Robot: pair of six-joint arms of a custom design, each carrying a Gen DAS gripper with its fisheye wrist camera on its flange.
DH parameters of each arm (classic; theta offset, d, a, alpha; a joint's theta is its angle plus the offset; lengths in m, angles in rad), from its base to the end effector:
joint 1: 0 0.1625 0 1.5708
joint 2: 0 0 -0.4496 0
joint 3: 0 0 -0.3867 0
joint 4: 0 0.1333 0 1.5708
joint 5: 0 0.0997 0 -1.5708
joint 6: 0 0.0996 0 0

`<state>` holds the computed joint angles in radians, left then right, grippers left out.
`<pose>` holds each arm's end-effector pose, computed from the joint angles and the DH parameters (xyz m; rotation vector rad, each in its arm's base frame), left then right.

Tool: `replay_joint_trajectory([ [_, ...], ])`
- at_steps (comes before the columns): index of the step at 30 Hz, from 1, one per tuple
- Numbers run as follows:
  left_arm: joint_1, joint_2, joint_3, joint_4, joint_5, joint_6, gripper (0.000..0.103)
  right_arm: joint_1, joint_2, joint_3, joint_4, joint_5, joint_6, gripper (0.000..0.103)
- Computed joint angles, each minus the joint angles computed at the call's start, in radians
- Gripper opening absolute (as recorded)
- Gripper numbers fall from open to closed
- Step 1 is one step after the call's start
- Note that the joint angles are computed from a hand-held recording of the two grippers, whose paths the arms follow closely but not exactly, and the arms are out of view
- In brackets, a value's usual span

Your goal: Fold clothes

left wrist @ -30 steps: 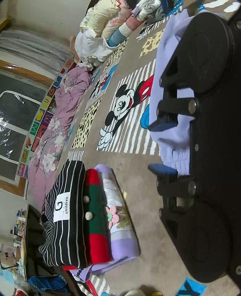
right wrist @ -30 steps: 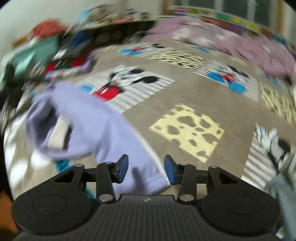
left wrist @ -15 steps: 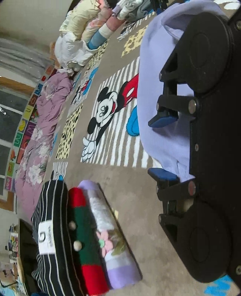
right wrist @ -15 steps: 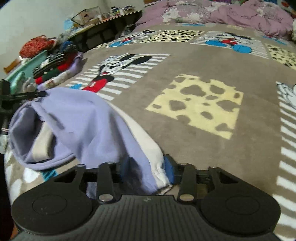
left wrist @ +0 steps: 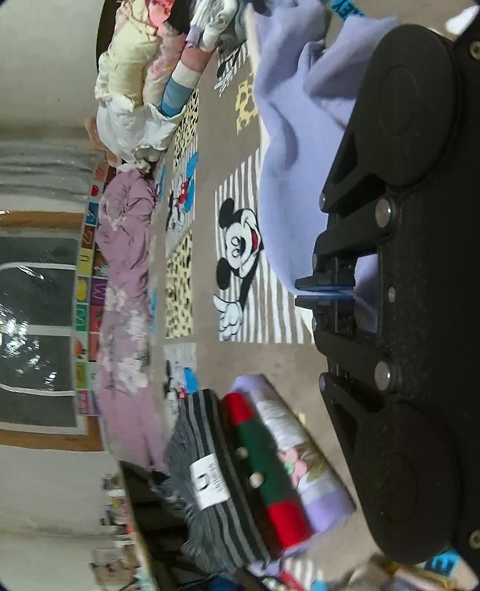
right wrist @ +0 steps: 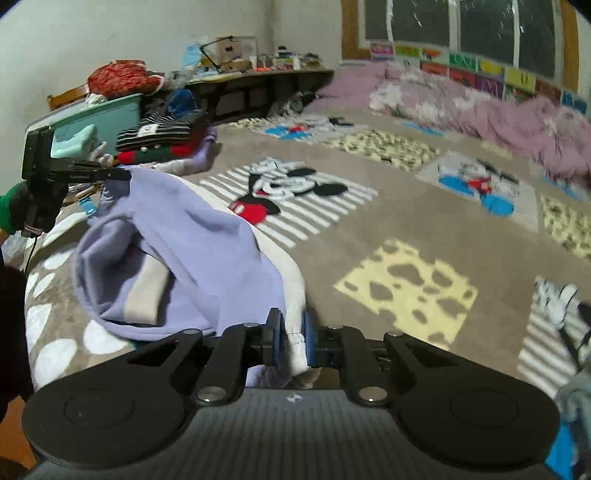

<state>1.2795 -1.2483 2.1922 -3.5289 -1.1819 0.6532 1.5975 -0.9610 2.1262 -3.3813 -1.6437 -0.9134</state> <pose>0.0202 -0.5283 0.3117 0.8339 2.1937 -1.1922 0.1407 -0.5459 0.1563 1.1923 -2.4195 0.7724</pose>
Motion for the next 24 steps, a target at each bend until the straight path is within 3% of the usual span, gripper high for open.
replay_joint_trajectory([
  [10, -0.107, -0.113, 0.189, -0.143, 0.131, 0.073, 0.0, 0.027, -0.094, 0.142, -0.127, 0.02, -0.067, 0.014],
  [19, -0.152, -0.228, 0.354, -0.13, 0.208, 0.17, 0.0, 0.032, -0.202, 0.265, -0.086, 0.043, -0.161, 0.014],
  [24, -0.175, -0.284, 0.415, -0.053, 0.25, 0.241, 0.0, 0.059, -0.21, 0.319, -0.077, -0.044, -0.254, 0.014],
])
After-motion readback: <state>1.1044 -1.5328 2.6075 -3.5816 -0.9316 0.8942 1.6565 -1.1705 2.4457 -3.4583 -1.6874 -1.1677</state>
